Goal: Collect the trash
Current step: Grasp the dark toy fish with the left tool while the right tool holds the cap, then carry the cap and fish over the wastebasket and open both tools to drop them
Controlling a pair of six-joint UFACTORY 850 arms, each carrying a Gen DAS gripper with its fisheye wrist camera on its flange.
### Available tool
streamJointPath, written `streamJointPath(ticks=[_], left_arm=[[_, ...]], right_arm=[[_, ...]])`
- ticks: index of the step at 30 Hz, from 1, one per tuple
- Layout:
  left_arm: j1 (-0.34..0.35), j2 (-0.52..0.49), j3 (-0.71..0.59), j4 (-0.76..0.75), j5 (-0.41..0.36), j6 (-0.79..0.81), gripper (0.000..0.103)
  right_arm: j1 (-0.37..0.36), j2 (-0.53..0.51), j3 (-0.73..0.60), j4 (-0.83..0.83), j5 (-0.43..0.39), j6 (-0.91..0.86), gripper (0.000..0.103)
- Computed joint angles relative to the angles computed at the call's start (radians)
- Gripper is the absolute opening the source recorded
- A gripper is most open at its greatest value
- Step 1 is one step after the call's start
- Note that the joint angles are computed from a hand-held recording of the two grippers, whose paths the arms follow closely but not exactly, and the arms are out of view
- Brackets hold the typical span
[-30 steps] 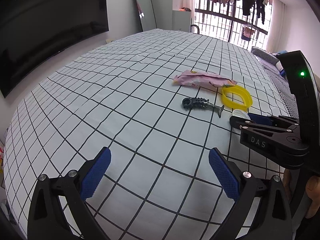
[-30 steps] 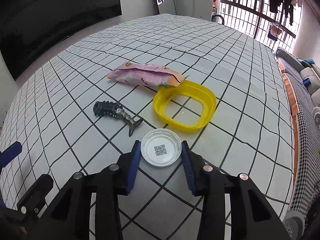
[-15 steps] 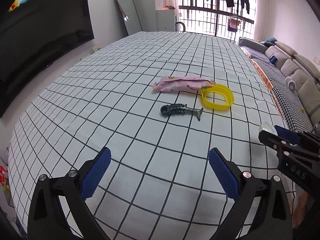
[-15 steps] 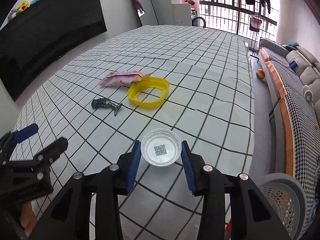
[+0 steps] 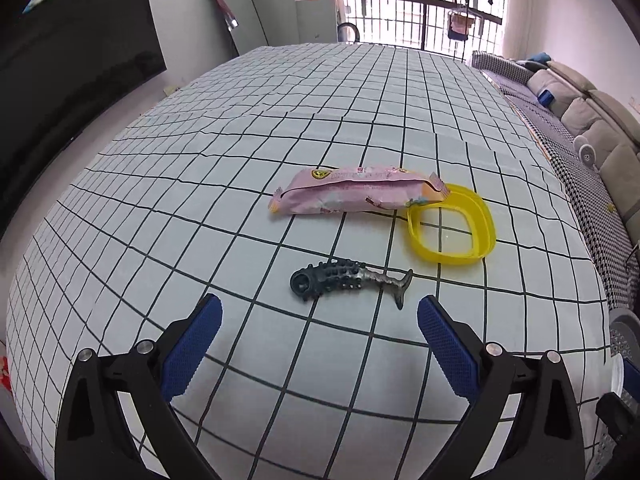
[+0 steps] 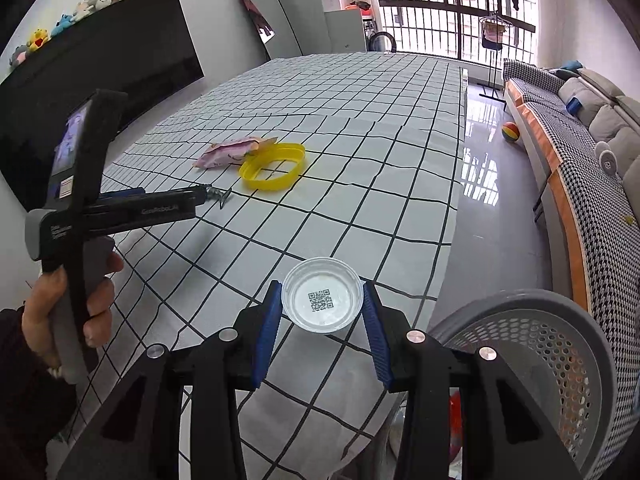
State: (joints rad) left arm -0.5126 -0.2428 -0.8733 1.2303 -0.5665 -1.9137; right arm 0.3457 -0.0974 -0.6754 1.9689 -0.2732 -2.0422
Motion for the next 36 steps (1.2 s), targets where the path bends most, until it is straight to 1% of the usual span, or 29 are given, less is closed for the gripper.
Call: streamJointPath(ticks=[5,11,13,16,18,19,20,21,25,28,32,36], left_arm=[[0.012,-0.040,-0.027,0.004,0.018,0.023,0.096],[0.038,-0.070,-0.046,-0.026,0.059,0.073,0.096],[0.051,-0.071,-0.046,-0.032,0.081,0.079,0.096],[0.055,-0.072,-0.047,-0.028,0.090,0.079,0.096],[0.061,-0.066,-0.039,-0.004,0.112,0.056,0.088],[0.062,-0.062,-0.033,0.018,0.126,0.034,0.081],[0.066,-0.058,-0.030,0.033,0.140,0.023,0.075],[0.066,-0.057,-0.030,0.037,0.142,0.023,0.076],[0.058,-0.050,-0.023,0.035,0.134,0.021,0.075],[0.039,-0.035,-0.006,0.041,0.105,-0.001,0.075],[-0.022,0.009,0.044,0.076,0.048,-0.071,0.075],[-0.085,0.075,0.100,0.088,0.006,-0.130,0.075]], right_arm=[[-0.013,0.009,0.005,-0.031,-0.018,0.031,0.039],[-0.007,0.001,-0.002,-0.049,-0.024,0.048,0.039],[-0.006,0.001,-0.001,-0.051,-0.023,0.049,0.039],[-0.004,0.003,-0.001,-0.055,-0.026,0.053,0.039],[-0.002,0.002,-0.001,-0.053,-0.024,0.051,0.039],[-0.002,0.003,-0.001,-0.057,-0.023,0.054,0.039],[-0.002,0.003,-0.001,-0.062,-0.023,0.059,0.039],[-0.003,0.001,-0.001,-0.062,-0.022,0.059,0.039],[-0.005,0.004,0.002,-0.064,-0.023,0.060,0.039],[-0.005,0.007,0.005,-0.061,-0.020,0.057,0.039],[-0.010,0.010,0.008,-0.063,-0.019,0.061,0.039],[-0.015,0.022,0.018,-0.074,-0.018,0.071,0.039]])
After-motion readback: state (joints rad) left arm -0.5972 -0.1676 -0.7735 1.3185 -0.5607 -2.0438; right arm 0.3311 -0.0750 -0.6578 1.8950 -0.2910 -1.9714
